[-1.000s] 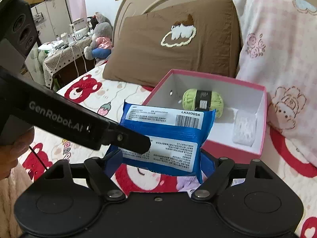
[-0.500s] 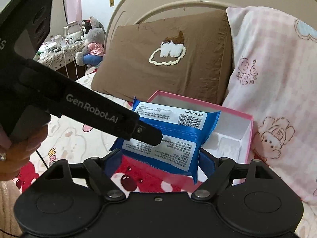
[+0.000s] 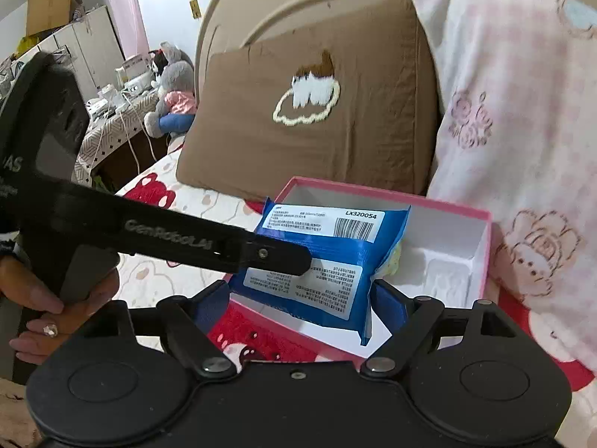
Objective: Organize objects
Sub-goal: 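Lower the snack packet into the pink box beside the yarn ball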
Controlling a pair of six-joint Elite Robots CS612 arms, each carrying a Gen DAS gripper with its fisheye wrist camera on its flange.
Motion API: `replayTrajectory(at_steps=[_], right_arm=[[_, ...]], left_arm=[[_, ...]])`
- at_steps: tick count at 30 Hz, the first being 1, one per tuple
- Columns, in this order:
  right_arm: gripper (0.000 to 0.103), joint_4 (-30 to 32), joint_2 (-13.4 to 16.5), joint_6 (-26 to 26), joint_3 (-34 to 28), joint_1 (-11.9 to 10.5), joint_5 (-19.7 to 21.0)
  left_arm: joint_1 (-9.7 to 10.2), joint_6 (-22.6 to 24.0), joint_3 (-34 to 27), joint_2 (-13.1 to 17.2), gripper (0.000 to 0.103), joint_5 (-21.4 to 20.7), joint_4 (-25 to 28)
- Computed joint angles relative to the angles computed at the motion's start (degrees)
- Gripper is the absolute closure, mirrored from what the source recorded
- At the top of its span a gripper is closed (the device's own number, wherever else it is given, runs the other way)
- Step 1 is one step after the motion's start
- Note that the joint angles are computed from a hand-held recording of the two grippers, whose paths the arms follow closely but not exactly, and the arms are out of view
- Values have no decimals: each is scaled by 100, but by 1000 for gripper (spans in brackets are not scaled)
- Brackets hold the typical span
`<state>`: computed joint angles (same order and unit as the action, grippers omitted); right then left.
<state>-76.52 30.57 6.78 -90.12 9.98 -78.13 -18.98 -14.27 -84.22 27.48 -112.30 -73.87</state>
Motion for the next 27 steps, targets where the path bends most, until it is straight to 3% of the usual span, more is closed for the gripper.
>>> replayTrajectory(at_steps=[6, 14, 21, 27], right_arm=[[23, -139, 29, -142, 166, -31, 156], [53, -107, 118, 157, 357, -62, 110], [57, -96, 259, 630, 436, -126, 180], [57, -139, 339, 894, 567, -148, 211]], left_arm=[[95, 62, 0, 146, 61, -10, -135], [109, 233, 136, 300, 61, 93, -282], [121, 162, 368, 353, 61, 134, -207], [106, 325, 459, 409, 68, 229, -280]])
